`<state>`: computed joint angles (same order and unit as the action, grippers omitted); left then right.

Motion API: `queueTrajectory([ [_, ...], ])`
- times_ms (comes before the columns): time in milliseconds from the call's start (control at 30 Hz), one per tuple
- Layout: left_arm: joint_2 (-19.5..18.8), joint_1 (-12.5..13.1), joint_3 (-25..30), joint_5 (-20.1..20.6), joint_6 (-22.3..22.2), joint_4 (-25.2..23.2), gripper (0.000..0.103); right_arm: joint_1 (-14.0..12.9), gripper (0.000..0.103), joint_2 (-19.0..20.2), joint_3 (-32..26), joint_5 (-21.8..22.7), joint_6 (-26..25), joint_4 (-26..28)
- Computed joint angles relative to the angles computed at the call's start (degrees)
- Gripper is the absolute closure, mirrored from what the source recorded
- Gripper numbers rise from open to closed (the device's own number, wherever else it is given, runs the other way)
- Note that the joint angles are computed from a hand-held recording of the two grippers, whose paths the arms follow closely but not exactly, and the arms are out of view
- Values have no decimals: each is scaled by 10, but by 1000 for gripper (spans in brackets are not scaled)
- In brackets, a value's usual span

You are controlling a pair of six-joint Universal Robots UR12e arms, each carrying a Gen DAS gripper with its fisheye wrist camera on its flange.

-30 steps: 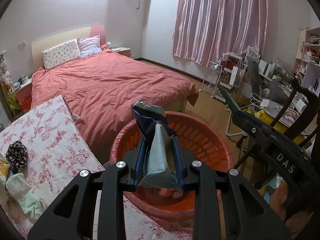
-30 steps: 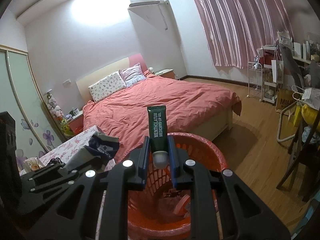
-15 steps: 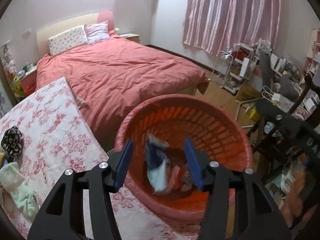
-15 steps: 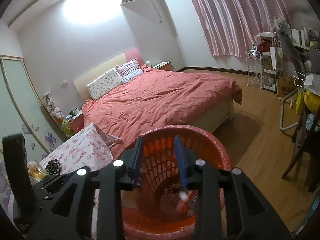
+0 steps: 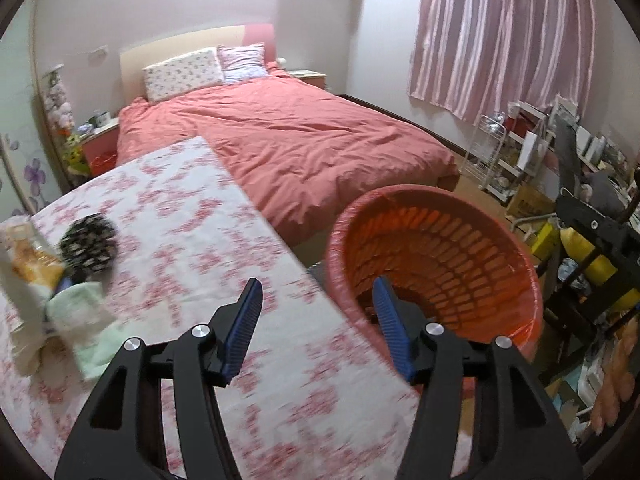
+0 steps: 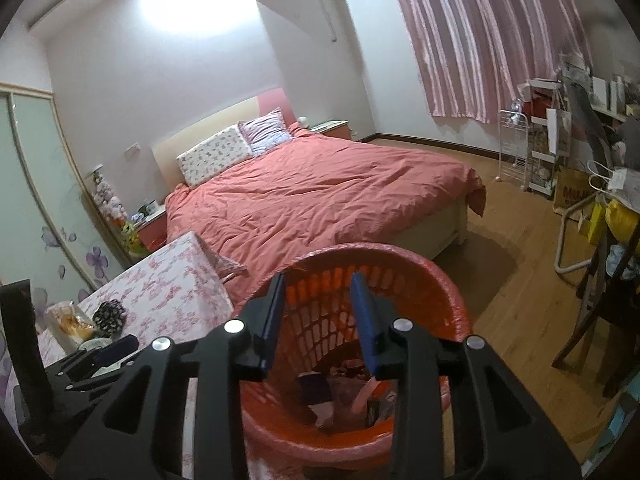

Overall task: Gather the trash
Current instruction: 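Open both tools to drop the tube and bag into the basket, then grasp the grey paper bag with the left tool while the right tool grasps the mint-green sock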

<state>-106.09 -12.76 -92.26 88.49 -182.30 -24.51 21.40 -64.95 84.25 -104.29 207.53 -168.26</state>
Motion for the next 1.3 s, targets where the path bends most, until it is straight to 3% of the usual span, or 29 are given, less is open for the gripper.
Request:
queueTrajectory([
  [433,62,49,-77,50,-40,63,41,41,66,30,-60,51,-69,46],
  [500,72,57,-90,64,-52,78,32,47,65,36,-70,65,-78,55],
  [633,89,78,-111,90,-73,99,31,62,64,51,-92,96,-97,78],
  [867,111,112,-138,124,-99,98,31,89,63,92,-150,145,-141,128],
  [1067,124,138,-152,128,-129,87,31,106,63,134,-215,182,-164,191],
  [1300,133,154,-165,115,-139,86,31,117,63,177,-284,174,-188,272],
])
